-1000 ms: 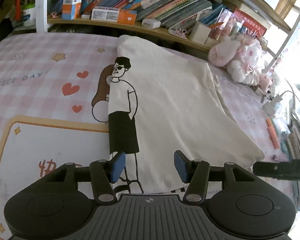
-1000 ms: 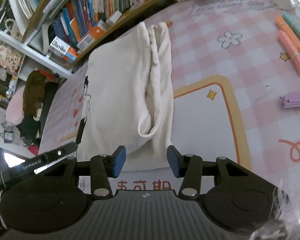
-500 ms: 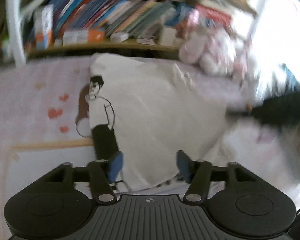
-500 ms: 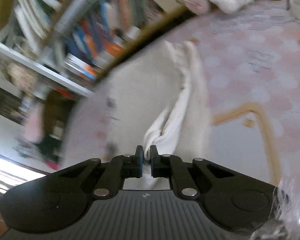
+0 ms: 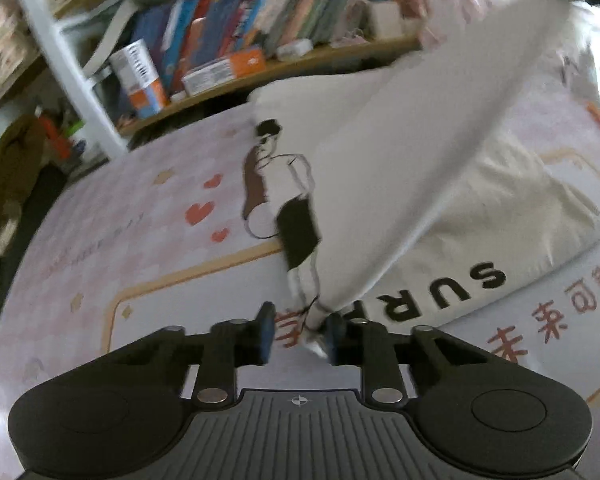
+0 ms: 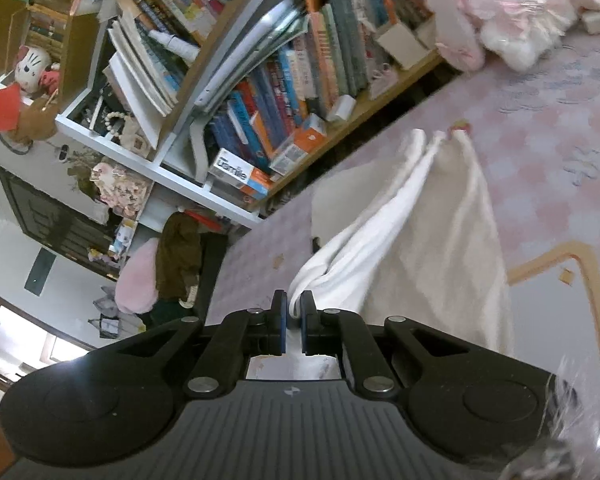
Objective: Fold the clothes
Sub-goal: 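Grasp the folded side edge with the right tool and straighten it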
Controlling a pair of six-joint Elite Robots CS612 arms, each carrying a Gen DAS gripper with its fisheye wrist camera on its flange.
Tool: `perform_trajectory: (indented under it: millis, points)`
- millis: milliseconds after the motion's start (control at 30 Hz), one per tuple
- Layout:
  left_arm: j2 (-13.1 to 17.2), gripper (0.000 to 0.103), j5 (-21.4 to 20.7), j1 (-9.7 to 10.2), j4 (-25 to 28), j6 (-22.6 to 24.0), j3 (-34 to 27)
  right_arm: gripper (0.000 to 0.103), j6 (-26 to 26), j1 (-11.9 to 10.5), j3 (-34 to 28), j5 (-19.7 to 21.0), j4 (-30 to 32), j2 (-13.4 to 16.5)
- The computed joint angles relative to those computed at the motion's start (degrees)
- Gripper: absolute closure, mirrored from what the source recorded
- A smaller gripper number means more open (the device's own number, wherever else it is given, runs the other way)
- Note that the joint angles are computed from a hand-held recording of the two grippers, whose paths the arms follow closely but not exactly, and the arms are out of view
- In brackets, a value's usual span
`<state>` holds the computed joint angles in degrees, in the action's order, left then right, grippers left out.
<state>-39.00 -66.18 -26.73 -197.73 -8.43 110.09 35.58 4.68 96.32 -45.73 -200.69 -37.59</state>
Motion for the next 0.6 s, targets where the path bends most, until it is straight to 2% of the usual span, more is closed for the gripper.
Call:
perform_trajectory:
  millis: [100, 200, 300, 433, 533, 600]
  points:
    - [-0.5, 0.082, -1.87, 0.69, -1.07, 0.14, 1.13, 0.097, -4.27, -1.0, 3.1, -2.34, 9.03, -1.47]
    - [-0.62, 0.082, -4.85, 1.26, 0.55, 1.34, 1.03, 0.097, -5.33, -1.08, 3.23, -6.92, 19.59, -0.55]
    - [-0.72, 0.082, -5.44, 1.36, 0.93, 1.5, 1.01, 0.097, -3.12, -1.04, 3.32, -7.22, 18.77, 0.75]
    - [-1.5, 0.086, -6.31, 1.68, -0.54, 0.63, 1.64, 0.097, -3.87, -0.75, 4.24, -6.77, 15.58, -0.47]
    - [-2.01, 0.086, -7.5, 2.08, -0.93, 1.37, 2.18, 0.097, -10.15, -0.52, 5.56, -6.76, 12.53, -2.81]
    - [-1.82, 0.085, -8.74, 2.5, 0.17, 1.54, 2.08, 0.097, -11.96, -0.05, 4.98, -9.33, 18.0, -2.96]
